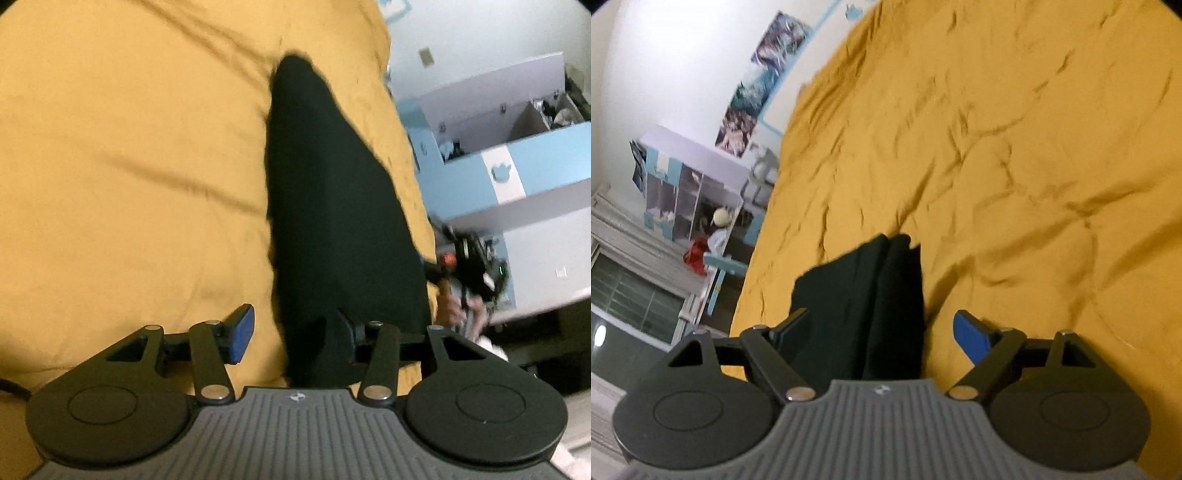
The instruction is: Fold small clothes
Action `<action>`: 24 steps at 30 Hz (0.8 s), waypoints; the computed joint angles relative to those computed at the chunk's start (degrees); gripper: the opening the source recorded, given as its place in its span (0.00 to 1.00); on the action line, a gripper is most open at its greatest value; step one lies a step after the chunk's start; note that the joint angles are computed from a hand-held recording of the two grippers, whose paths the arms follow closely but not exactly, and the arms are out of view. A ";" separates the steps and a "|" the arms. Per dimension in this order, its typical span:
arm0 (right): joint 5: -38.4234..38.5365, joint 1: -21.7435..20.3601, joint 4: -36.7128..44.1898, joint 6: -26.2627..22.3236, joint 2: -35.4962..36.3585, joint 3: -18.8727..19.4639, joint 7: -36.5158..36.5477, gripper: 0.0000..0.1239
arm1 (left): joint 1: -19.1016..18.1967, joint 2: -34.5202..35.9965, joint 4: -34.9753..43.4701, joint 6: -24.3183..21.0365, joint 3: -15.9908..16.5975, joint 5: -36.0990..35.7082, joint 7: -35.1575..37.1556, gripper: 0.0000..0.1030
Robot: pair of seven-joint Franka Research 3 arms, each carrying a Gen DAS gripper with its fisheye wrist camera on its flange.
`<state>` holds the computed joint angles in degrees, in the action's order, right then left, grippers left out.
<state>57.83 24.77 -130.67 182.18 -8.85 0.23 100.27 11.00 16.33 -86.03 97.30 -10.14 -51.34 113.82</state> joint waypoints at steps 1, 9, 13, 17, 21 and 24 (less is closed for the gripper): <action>4.24 2.13 1.70 -1.13 1.19 -2.27 -4.76 0.65 | -0.24 0.37 0.16 0.09 -0.18 0.24 0.58 0.53; 32.65 -0.87 14.05 -12.14 10.25 -2.64 -34.27 0.67 | -1.08 5.86 5.15 -3.21 -2.59 -0.71 -1.10 0.60; 24.29 -4.41 17.68 -16.01 14.12 -0.98 -27.67 0.67 | -1.31 7.57 6.57 -3.53 -3.75 -0.72 -1.81 0.66; 29.52 -8.75 18.29 -22.18 13.70 1.25 -35.67 0.67 | -0.95 7.26 5.98 -3.84 -4.11 -0.37 -0.78 0.68; 26.37 -11.06 16.65 -26.12 12.50 2.66 -34.75 0.67 | -1.12 7.03 5.29 -3.19 -4.30 -1.08 -0.64 0.70; 25.71 -11.29 18.56 -24.17 15.12 3.88 -33.13 0.67 | -1.36 6.44 4.66 -2.83 -4.24 -0.99 -0.46 0.70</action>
<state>83.53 13.48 -112.11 158.00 6.27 4.11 67.14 9.64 22.77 -81.37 94.47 -14.39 -52.33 113.36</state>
